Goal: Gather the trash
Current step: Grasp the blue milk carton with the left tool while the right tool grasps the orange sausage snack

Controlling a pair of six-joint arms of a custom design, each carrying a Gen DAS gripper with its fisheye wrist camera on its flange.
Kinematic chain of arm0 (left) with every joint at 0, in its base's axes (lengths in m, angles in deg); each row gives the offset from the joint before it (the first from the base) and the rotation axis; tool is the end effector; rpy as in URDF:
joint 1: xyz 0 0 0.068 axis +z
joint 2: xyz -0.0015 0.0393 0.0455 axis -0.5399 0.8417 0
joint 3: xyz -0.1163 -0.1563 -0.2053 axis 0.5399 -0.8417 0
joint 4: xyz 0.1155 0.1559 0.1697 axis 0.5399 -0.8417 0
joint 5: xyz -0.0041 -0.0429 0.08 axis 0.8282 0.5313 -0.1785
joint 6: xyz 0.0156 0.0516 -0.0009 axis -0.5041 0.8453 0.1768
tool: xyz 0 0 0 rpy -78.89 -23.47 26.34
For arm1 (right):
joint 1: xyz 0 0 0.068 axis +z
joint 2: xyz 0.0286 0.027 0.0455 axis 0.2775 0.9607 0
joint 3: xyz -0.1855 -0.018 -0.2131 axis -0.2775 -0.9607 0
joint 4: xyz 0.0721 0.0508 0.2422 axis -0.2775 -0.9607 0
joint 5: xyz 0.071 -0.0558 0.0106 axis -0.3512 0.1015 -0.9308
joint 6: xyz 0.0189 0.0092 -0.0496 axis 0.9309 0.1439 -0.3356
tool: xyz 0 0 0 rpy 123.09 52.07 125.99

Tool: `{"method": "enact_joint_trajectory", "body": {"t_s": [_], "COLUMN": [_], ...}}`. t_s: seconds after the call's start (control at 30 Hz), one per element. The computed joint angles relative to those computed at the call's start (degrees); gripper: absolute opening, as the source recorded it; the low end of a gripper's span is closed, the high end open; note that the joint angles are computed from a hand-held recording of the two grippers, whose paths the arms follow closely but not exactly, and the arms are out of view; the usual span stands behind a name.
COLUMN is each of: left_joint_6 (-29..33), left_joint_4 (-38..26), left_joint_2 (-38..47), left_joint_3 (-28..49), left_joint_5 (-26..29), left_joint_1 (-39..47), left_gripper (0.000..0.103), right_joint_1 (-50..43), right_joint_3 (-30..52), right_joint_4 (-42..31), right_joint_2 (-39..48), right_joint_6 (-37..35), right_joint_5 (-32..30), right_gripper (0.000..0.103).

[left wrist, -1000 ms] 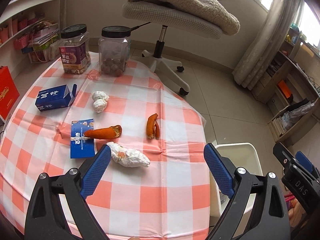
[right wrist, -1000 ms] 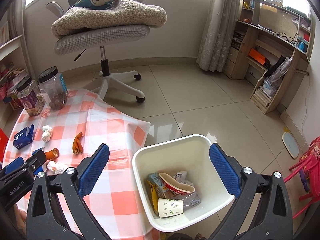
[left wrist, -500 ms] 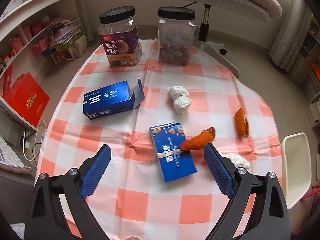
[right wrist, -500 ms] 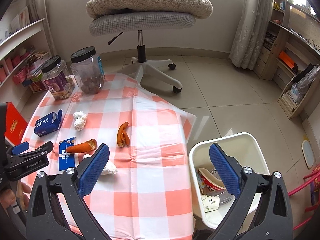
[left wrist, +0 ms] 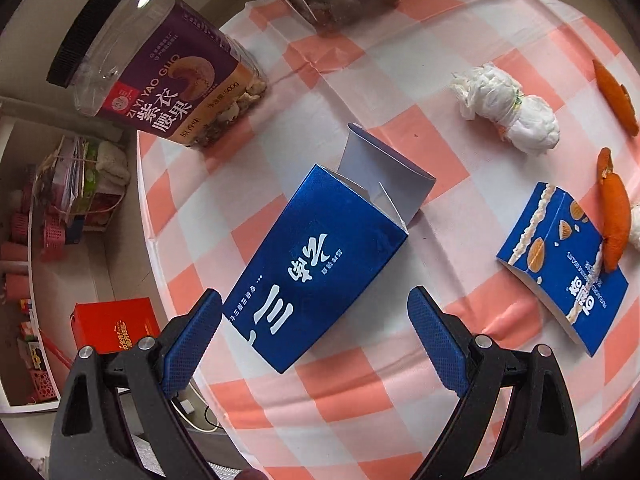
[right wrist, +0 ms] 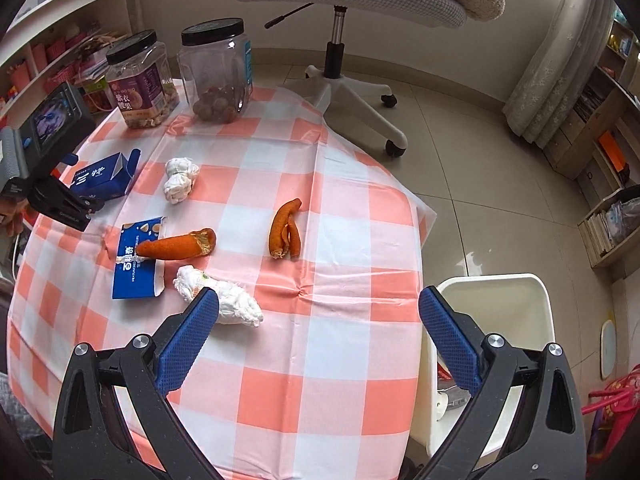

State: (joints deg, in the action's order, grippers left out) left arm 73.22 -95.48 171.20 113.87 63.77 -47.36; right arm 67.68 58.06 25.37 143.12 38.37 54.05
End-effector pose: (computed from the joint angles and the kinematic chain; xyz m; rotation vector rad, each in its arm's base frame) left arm 0.4290 -0.1023 0.1796 1.2420 2.5914 0.4813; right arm 0.1962 0.2181 0.2505 0.3065 2.5842 -0.2183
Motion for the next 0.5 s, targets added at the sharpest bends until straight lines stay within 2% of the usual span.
{"method": "enact_joint_trajectory", "body": {"t_s": [0.17, 0.23, 0.27, 0.3, 0.37, 0.5], "left_joint_6": [-1.15, -6.27, -8.45, -9.95, -15.36, -24.79], "left_joint_4": [2.44, -2.24, -2.48, -1.75, -1.19, -1.18], "left_joint_2": [2.20, 3.04, 2.41, 1.08, -1.96, -13.25], "left_joint_3": [0.00, 2.93, 2.43, 0.45, -3.89, -15.57], "left_joint_5": [1.47, 5.09, 4.93, 4.63, 4.78, 15.35], "left_joint_1": [0.75, 2.02, 2.20, 2.36, 3.05, 6.54], "left_gripper": [0.090, 0.069, 0.066, 0.061, 0.058, 0.055], "right_joint_1": [-1.21, -2.23, -2.91, -3.75, -5.89, -11.61], "right_joint_3": [-0.96, -2.14, -2.90, -3.88, -6.14, -9.00], "right_joint_4": [1.75, 2.83, 3.64, 4.94, 7.91, 13.94], "right_joint_2": [1.38, 1.06, 0.63, 0.12, -1.03, -0.74], "right_joint_6": [-1.31, -1.36, -1.36, -1.47, -1.69, -2.94], "right_joint_5": [-1.60, -2.28, -2.73, -3.31, -4.81, -10.81], "right_gripper": [0.096, 0.096, 0.096, 0.096, 0.096, 0.096]}}
